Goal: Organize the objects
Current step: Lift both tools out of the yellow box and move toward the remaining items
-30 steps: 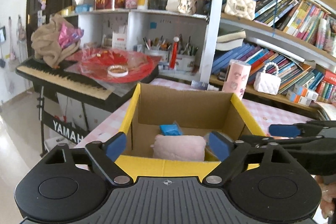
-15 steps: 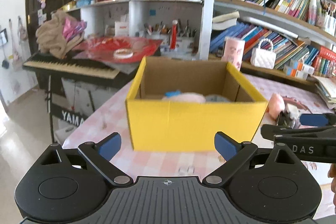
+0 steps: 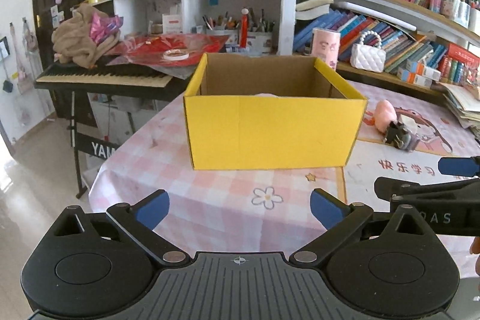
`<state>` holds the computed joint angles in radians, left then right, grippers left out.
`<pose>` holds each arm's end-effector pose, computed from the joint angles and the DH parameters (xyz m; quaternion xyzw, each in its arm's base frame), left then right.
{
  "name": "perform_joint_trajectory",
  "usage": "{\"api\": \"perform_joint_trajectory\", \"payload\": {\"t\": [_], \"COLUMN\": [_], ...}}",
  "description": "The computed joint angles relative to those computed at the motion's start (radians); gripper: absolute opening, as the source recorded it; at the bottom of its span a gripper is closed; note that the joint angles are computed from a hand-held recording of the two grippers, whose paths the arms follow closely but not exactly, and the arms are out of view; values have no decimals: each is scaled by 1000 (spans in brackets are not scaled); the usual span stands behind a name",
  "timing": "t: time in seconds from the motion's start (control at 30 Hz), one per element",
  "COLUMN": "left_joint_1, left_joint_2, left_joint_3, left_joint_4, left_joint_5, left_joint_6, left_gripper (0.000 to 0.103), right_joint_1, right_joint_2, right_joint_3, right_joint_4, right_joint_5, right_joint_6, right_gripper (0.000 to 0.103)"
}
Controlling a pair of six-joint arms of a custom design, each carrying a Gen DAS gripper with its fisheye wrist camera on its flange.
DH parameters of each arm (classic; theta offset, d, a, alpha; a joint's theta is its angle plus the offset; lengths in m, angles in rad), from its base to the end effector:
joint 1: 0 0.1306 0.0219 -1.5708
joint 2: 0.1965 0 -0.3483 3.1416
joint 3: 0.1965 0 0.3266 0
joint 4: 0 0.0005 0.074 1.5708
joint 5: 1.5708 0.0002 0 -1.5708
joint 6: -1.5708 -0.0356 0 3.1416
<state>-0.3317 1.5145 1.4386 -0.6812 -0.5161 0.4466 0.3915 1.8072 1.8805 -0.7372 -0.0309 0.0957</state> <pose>0.4522 -0.1377 0.3785 -0.1518 0.8807 0.0717 0.4429 0.5358 0.2218 0.4030 -0.2234 0.8707 0.0783 0.4312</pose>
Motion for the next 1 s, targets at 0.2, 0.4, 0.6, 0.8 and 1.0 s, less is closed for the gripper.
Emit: {"api": "perform_joint_trajectory", "payload": {"t": [0.2,0.4,0.6,0.8,1.0], "left_joint_1": [-27,-55,-80,-99,-114], "left_joint_2": [-9,-4,19,67,145], "left_joint_3": [-13,-18,1,53,147], "left_joint_4": [-5,5,18,21,5], "left_joint_5": [13,43,77,117,161], "left_joint_6": [-12,-30,-57,-93,-117], "left_gripper": [102,102,102,102,102], "right_joint_1": [-8,-27,-55,-90,-133], "right_joint_2": [-71,-132,-176,-201,-197], "right_joint_3": [-110,-202,-266,-301,-298], "right_joint_4": [36,58,71,72,57], "right_joint_5": [29,66,99,132,154], "right_joint_6": [-27,-57,-83,-119,-135], "right_gripper": [99,99,99,99,99]}}
